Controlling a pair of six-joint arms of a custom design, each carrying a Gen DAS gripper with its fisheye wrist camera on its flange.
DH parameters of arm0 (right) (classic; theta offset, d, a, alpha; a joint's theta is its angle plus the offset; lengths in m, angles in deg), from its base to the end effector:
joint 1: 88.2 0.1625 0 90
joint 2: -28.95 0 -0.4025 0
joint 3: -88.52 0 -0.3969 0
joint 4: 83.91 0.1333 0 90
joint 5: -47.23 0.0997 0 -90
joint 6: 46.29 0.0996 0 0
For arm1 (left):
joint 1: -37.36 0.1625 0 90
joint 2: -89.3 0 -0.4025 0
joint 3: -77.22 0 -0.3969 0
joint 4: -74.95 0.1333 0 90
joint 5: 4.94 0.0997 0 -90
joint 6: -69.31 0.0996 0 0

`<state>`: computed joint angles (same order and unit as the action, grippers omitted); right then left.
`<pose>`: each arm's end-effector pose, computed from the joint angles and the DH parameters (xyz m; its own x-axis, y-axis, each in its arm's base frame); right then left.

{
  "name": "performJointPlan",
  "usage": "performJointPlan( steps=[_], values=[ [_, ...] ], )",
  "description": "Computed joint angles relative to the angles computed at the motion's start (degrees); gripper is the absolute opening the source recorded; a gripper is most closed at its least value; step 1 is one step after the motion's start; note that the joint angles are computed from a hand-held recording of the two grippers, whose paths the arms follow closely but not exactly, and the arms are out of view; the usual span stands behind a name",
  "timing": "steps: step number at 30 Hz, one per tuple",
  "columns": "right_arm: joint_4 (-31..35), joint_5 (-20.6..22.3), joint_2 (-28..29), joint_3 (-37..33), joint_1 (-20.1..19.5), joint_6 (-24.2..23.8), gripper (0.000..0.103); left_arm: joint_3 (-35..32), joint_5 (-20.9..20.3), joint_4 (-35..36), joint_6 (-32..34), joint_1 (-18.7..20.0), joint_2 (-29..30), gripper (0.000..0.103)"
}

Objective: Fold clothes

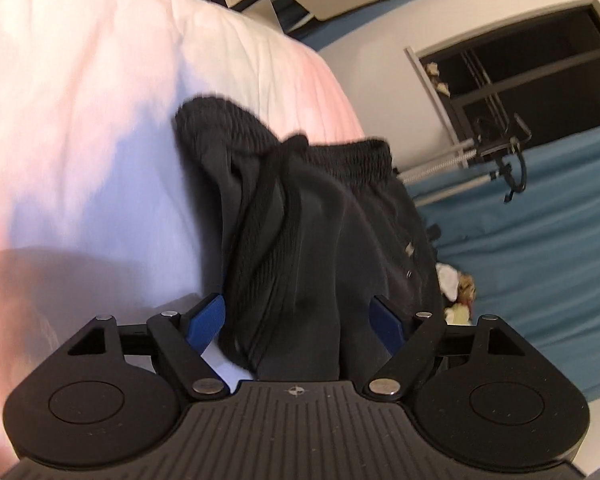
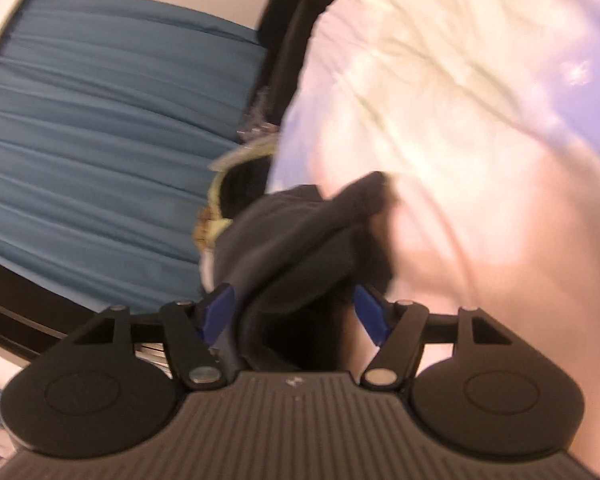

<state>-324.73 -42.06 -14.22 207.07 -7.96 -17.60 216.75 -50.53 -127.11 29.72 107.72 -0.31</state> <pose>0.0453 -0.5305 0.1253 -0.8458 0.2573 -0.4674 0.5114 0.1416 -0.8476 0.0676 -0.4146 0.3162 -0.7788 -0.5445 0.3114 -0.4402 0.1208 -0.8897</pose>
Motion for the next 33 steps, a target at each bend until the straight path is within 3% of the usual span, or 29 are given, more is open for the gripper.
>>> performJointPlan(
  steps=[3,5,8,10,12,15,17,18,19,20,22,26,29,33],
  values=[
    [0.48,-2.94,0.73,-1.58,1.51,-2.57,0.061,-1.97,-1.03,3.07,-1.25,1.14,2.19,0.081],
    [-0.39,-3.88,1.67,-2.1,1.68,-0.66,0.059,-2.86,-1.85,3.96,-2.76,2.05,3.67,0.081],
    [-0.62,-2.06,2.23,-1.99,1.28,2.01,0.058,-3.88,-1.75,4.29,-1.89,2.45,5.59,0.08],
    [0.18,0.29,2.91,-2.63,1.22,0.59,0.058,-4.15,-0.55,3.77,-0.25,1.86,6.6,0.08],
    [2.22,0.68,3.01,-3.33,2.09,-2.61,0.059,-4.36,0.46,2.99,1.25,1.4,7.66,0.078],
    [6.13,1.47,3.54,-3.55,3.03,-3.75,0.059,-4.82,1.61,2.07,2.8,1.17,9.25,0.072],
    [8.41,0.09,4.25,-4.1,4.18,-6.82,0.054,-5.14,1.85,1.01,3.13,1.24,10.21,0.066],
    [8.94,-1.62,4.72,-4.55,5.0,-8.82,0.044,-5.13,2.29,0.6,3.08,1.14,10.46,0.061],
    [8.68,-3.96,5.25,-5.11,5.93,-10.68,0.029,-5.15,2.78,0.26,3.09,1.03,10.67,0.051],
    [8.1,-5.51,5.68,-5.54,6.53,-11.81,0.021,-5.06,3.27,-0.18,3.25,0.91,10.79,0.044],
    [5.97,-6.96,6.15,-5.81,7.26,-13.5,0.007,-4.79,4.24,-1.13,3.98,0.46,10.7,0.019],
    [-1.38,-8.15,6.61,-5.54,9.48,-19.57,0.002,-3.13,5.08,-8.43,8.19,-2.45,10.03,0.013],
    [-7.1,-5.39,6.28,-5.15,10.54,-24.68,0.002,-1.53,5.56,-16.74,14.87,-6.07,9.27,0.012],
    [-3.64,-1.9,5.7,-8.39,9.44,-25.58,0.002,-0.82,5.64,-20.12,17.5,-6.91,7.68,0.012]
  ],
)
